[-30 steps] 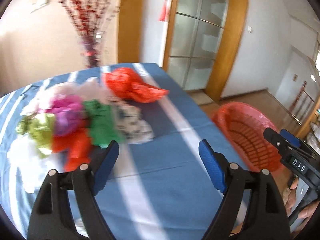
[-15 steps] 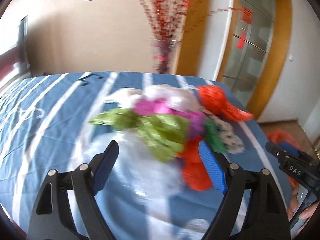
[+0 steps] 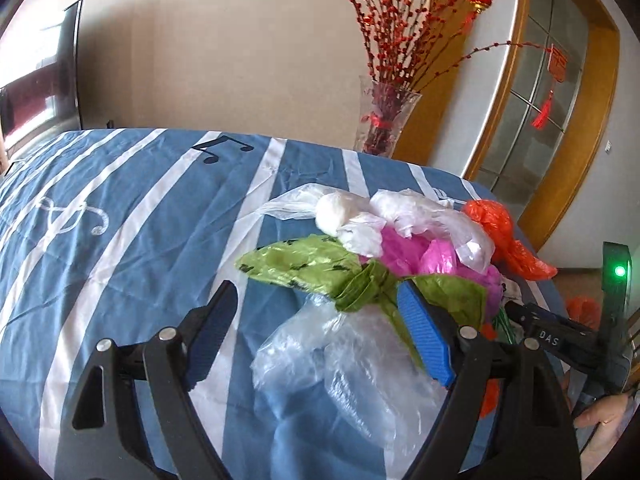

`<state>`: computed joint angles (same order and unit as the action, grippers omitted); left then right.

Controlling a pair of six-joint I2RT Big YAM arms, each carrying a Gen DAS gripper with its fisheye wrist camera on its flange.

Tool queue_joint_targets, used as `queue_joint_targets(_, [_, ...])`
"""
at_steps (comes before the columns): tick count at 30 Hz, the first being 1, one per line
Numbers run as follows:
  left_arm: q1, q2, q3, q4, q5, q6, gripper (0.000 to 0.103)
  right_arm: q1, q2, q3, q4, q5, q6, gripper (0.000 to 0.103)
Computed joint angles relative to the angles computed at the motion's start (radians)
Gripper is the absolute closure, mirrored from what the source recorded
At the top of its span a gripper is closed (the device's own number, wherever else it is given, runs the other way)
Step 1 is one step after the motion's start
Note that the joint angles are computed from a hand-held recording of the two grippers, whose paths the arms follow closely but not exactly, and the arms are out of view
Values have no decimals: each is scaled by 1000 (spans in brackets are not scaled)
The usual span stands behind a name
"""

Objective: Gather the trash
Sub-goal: 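Move both tools back over the table toward the remaining bags, then grasp the white paw-print bag with the right tool while the left grasps the green paw-print bag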

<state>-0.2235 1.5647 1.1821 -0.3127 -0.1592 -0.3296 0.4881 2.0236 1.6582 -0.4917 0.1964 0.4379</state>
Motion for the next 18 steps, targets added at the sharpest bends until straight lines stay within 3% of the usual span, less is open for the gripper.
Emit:
queue_joint_targets(2, [-2,19,21,-12,6,8,23,-1,4,7,-11,4,-6,76])
queue_joint_targets(3, [-2,26,28,-15,10,8,23,-1,2,5,-14,6,-5,78])
queue_joint_targets(4, [-2,33,35,-19,16,8,23,-3,0,2,-10,1,-5,88])
queue_joint_targets(5, [-1,37,39,-21,21,8,24,-3,-1,-1,-13,-3,-7,90])
queue_joint_targets(11, [8,71,71,-57,75,-7,39,-6,-20,-35,9,-15,2,94])
queue_joint_targets(15, [12,89,83,-72,114,-9,69,-4,-38,-65,30,-16,1,96])
queue_joint_targets(18, [11,76,66,-51,121,-5,77,-1,-59,-98,50,-9,-2,97])
